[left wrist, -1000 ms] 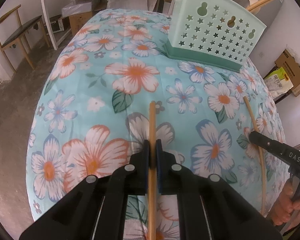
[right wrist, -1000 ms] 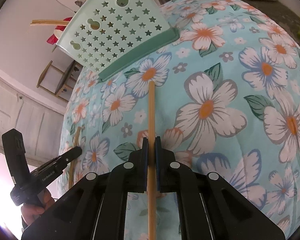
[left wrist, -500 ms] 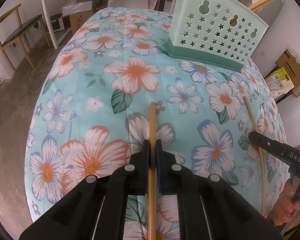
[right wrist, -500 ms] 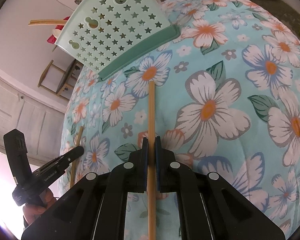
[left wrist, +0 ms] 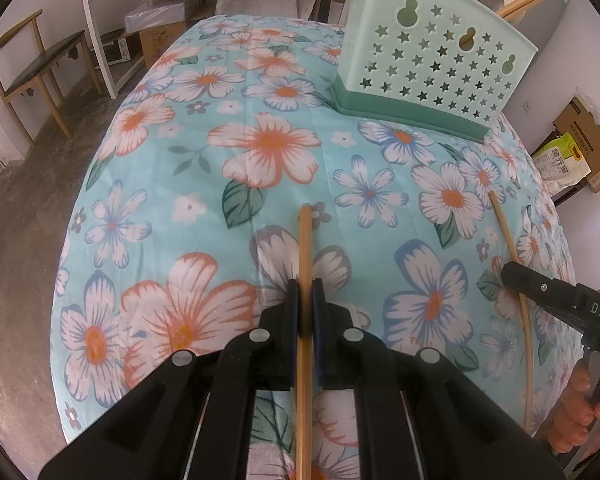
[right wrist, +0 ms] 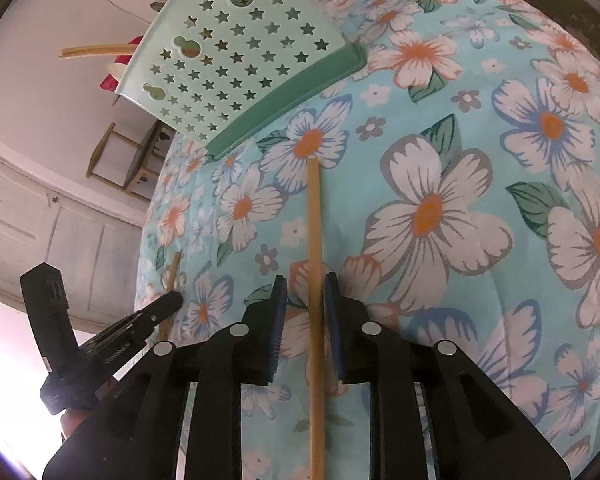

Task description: Organize utensils

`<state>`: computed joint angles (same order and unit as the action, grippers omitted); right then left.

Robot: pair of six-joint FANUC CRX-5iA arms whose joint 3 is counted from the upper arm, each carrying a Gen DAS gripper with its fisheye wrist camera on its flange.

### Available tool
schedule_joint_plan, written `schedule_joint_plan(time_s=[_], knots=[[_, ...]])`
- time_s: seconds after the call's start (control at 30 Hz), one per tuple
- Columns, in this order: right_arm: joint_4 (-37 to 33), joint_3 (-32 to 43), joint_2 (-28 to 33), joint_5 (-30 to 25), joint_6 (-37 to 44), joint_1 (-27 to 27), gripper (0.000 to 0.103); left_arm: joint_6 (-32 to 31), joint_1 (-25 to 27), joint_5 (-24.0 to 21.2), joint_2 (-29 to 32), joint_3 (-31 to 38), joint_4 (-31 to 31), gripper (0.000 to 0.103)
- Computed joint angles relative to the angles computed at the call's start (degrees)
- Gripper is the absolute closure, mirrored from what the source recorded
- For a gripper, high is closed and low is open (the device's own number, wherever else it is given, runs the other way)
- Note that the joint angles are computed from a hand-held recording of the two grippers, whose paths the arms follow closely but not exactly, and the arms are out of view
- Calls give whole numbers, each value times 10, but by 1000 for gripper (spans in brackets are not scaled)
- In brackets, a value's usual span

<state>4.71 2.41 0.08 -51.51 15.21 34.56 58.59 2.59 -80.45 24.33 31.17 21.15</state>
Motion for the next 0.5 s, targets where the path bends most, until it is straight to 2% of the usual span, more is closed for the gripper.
schedule_joint_plan(time_s=[0.5], knots=[[-2,-1,0,2,1,-1,82,-1,0,2,0,-1,0,97]])
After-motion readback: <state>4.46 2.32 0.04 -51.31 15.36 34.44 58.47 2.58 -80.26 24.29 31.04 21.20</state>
